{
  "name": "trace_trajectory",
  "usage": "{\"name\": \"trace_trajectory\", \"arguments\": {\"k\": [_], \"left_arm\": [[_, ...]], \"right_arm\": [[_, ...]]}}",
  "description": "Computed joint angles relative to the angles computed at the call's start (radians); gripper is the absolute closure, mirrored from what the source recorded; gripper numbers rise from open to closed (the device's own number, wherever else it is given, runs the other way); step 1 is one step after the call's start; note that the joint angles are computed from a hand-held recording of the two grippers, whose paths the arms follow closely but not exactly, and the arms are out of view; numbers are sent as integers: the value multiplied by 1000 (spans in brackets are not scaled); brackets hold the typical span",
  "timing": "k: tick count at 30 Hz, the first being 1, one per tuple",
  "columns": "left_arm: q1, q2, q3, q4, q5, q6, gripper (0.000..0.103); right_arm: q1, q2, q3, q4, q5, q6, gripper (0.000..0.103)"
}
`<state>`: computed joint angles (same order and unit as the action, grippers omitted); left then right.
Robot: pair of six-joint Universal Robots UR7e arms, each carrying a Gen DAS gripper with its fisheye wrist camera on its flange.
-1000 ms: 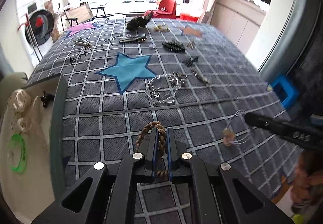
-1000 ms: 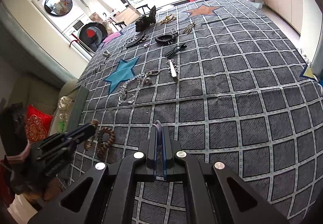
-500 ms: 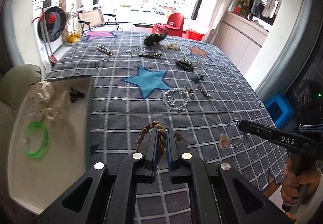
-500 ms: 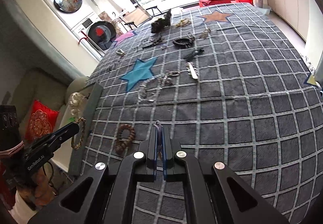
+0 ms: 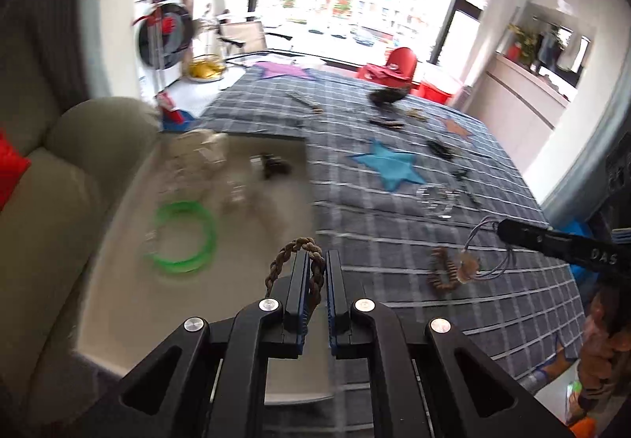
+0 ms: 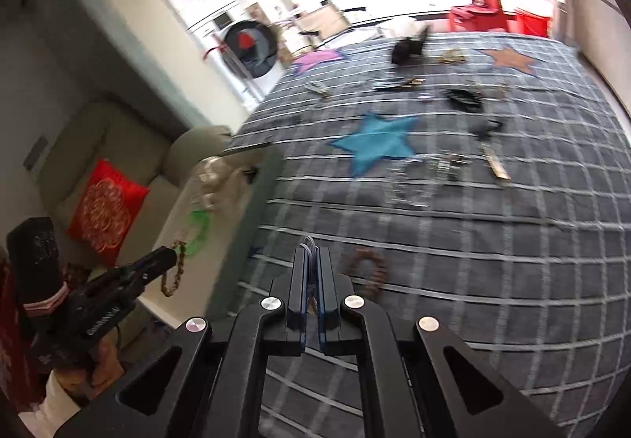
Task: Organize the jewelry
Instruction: 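Carry the braided brown bracelet and purple hair tie to the white tray and release both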
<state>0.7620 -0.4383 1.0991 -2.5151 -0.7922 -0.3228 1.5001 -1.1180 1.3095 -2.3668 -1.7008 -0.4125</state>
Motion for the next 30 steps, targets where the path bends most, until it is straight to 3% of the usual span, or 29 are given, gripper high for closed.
{"name": "trace_trajectory", "arguments": {"k": [6,14,21,30], "left_arm": [[24,-74,102,4,68,-59,93],[65,-107,135,113,101,-158,93],[99,-82,80,220,110,-215,93],[121,-29,-8,263,124,-217,93]], "right_arm": [[61,83,-45,56,13,-17,99],[101,198,-106,158,22,-7,99],[117,314,-200,193,-59,2,99],[126,427,-333,172,-171,-9,99]]}}
